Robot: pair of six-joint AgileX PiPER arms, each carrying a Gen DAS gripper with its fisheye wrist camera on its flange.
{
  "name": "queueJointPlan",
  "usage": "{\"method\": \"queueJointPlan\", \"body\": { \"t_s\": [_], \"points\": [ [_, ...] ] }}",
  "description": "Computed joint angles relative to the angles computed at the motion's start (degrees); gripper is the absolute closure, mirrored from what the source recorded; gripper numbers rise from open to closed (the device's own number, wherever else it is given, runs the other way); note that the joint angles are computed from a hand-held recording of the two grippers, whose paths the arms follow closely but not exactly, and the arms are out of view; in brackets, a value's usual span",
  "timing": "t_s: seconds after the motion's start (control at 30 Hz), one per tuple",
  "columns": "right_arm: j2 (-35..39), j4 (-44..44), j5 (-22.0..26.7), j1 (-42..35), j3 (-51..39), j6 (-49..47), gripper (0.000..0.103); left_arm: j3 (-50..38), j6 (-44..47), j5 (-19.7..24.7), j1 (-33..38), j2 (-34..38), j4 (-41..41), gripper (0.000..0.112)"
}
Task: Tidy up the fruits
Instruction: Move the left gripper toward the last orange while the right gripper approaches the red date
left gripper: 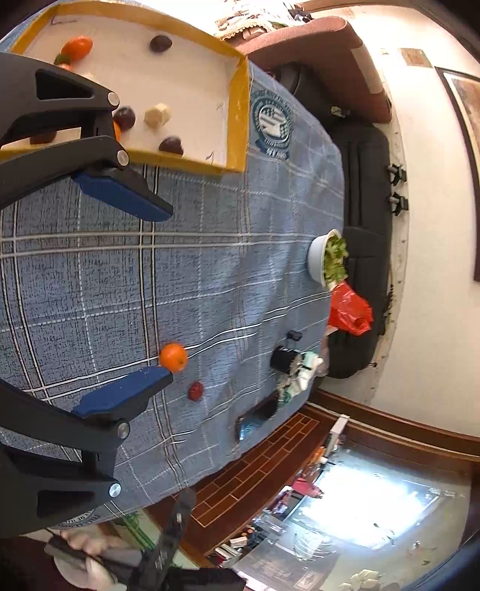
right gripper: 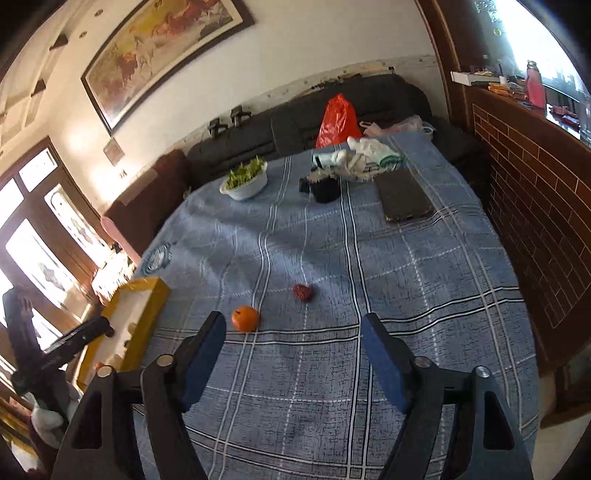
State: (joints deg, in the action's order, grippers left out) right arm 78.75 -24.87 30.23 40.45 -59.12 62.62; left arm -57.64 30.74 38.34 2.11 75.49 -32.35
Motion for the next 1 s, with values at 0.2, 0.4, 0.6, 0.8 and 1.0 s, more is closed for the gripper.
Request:
{"method": "queueJointPlan", "body": {
  "t_s": [0.2, 0.4, 0.6, 0.8, 1.0],
  "points": [
    [16.3, 14.5, -7.4, -5.1, -7.8, -20.3, 0.058, -1.2, -4.2, -3.0, -4.7, 7.4, 1.9, 0.032],
    [26.7, 17.5, -6.3, -7.2, -16.1, -27.7, 0.058, -2.8, -6.3, -5.7, -9.3, 13.3, 3.8, 0.032],
    [31.9, 9.2, -3.2, -6.2, -21.7, -21.2, 0.059, -4.9, -5.9, -8.1, -12.8, 18.4, 4.4, 0.044],
    [34.4, 6.3, -0.7, -5.8, -24.4, -19.9, 0.077, -7.2, -8.1, -8.9, -14.1, 21.9, 6.2, 0.044],
    [31.8, 6.1, -3.9, -6.4, -20.6, -17.4, 0.077, -10.3, -10.2, -9.8, -17.1, 25.6, 10.2, 0.045]
  ]
}}
